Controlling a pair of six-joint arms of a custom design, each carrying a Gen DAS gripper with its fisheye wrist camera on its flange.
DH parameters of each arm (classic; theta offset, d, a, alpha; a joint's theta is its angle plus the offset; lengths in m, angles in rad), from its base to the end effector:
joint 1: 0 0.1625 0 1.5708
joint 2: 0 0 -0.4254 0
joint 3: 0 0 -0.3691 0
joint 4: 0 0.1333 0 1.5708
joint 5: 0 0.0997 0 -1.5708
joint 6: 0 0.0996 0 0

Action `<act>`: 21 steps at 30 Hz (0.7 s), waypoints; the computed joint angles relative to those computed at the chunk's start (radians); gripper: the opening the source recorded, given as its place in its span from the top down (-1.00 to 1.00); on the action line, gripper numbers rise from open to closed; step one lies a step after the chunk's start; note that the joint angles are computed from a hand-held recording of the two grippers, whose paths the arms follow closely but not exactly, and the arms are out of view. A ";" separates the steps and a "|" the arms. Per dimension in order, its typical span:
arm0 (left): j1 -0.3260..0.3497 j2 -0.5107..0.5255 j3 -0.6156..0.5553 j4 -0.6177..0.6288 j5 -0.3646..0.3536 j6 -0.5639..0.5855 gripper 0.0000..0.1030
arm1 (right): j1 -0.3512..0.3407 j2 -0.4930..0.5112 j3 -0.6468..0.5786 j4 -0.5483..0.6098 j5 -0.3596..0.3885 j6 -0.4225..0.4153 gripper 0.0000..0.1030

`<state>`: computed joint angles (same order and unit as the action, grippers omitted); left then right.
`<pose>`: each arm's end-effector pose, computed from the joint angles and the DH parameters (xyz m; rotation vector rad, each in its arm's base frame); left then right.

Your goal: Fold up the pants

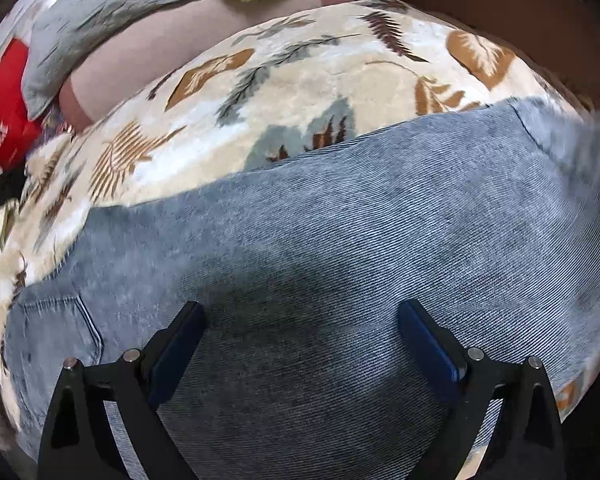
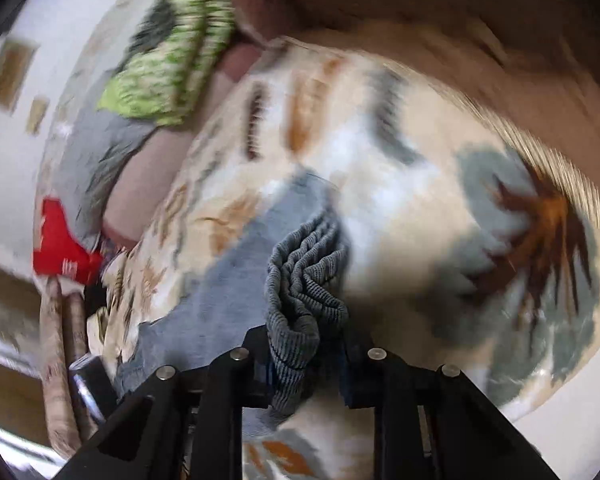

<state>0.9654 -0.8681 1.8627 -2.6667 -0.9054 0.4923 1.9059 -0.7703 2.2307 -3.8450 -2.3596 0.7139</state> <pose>-0.1717 -0.5904 0.1097 1.2555 2.1362 -0.1738 0.2122 -0.4190 0.1161 -0.9016 -2.3462 1.4385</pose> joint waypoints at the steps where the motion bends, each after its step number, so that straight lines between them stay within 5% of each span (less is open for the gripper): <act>1: 0.008 -0.003 -0.019 0.040 -0.022 -0.029 -0.89 | 0.019 0.000 -0.026 0.010 -0.012 -0.034 0.63; 3: 0.045 -0.026 -0.085 0.163 -0.108 -0.119 -0.80 | 0.091 0.012 -0.143 0.084 -0.055 -0.155 0.64; 6: 0.096 -0.090 -0.122 0.172 -0.191 -0.166 -0.69 | 0.170 0.080 -0.322 0.185 -0.056 -0.317 0.64; 11: 0.204 -0.191 -0.176 0.147 -0.205 -0.238 -0.69 | 0.218 0.261 -0.574 0.418 0.038 -0.444 0.60; 13: 0.239 -0.210 -0.198 0.143 -0.175 -0.265 -0.69 | 0.179 0.328 -0.634 0.568 0.119 -0.392 0.33; 14: 0.256 -0.219 -0.212 0.153 -0.158 -0.279 -0.69 | 0.160 0.344 -0.651 0.644 0.153 -0.355 -0.28; 15: 0.264 -0.226 -0.218 0.165 -0.145 -0.287 -0.69 | 0.133 0.376 -0.660 0.678 0.184 -0.333 -0.55; 17: 0.270 -0.236 -0.223 0.174 -0.150 -0.288 -0.69 | 0.139 0.391 -0.645 0.621 0.169 -0.349 -0.55; 21: 0.242 -0.257 -0.204 0.179 -0.233 -0.266 -0.69 | 0.136 0.315 -0.462 0.294 0.247 -0.294 -0.64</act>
